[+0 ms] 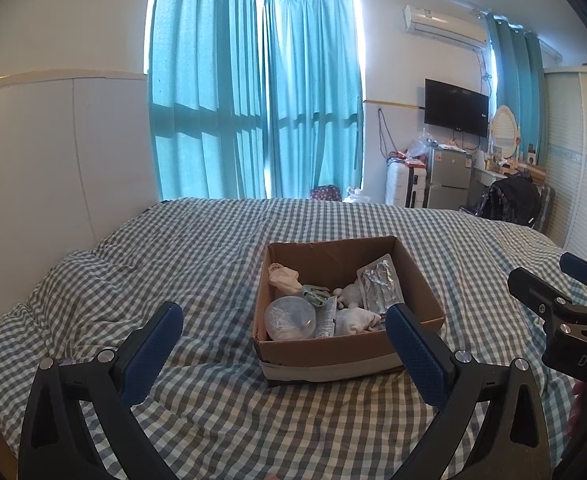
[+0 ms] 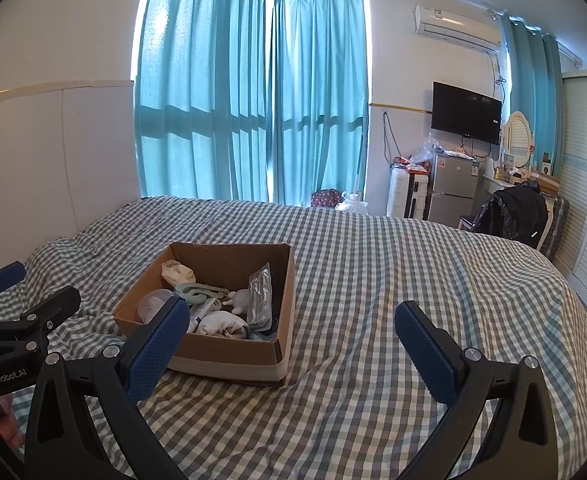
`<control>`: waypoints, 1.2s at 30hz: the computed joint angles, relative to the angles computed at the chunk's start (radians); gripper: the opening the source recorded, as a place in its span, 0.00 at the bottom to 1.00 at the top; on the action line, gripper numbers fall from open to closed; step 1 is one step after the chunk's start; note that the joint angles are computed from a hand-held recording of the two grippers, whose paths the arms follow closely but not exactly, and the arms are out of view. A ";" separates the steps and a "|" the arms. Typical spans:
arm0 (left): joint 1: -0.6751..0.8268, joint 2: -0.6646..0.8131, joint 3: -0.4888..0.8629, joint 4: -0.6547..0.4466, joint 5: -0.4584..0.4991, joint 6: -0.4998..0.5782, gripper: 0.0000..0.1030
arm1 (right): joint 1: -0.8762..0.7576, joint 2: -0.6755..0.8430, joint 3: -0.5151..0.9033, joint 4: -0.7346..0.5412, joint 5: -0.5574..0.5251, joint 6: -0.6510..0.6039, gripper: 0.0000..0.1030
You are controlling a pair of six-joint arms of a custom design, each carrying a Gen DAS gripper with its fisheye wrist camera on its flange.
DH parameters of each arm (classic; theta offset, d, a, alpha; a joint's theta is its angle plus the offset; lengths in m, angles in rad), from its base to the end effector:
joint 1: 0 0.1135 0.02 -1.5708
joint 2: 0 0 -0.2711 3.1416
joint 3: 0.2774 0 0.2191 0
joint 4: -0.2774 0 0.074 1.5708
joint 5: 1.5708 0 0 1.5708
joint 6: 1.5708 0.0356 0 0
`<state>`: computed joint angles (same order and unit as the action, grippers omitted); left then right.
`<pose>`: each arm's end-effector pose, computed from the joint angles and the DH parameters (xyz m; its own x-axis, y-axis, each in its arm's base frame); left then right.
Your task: Organize objects
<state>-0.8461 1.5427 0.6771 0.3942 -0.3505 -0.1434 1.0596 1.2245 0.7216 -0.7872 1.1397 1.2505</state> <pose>0.2016 -0.2093 0.2141 -0.3695 0.2148 -0.9041 0.4522 0.8915 0.0270 0.1095 0.1291 0.2341 -0.3770 0.1385 -0.9158 0.3702 0.9289 -0.0119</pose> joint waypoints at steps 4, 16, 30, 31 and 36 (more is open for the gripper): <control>0.007 -0.001 -0.001 -0.003 0.003 -0.011 1.00 | 0.000 0.003 0.001 0.000 0.000 0.000 1.00; 0.005 -0.018 0.004 -0.022 -0.001 -0.006 1.00 | 0.006 -0.003 -0.012 0.001 -0.001 0.003 1.00; 0.007 -0.019 -0.001 -0.026 -0.004 -0.007 1.00 | 0.009 -0.010 -0.018 -0.002 -0.003 0.005 1.00; 0.007 -0.019 -0.001 -0.028 -0.004 -0.009 1.00 | 0.010 -0.009 -0.020 -0.001 -0.004 0.006 1.00; 0.008 -0.020 -0.006 -0.025 -0.005 -0.009 1.00 | 0.011 -0.010 -0.027 0.004 -0.007 0.007 1.00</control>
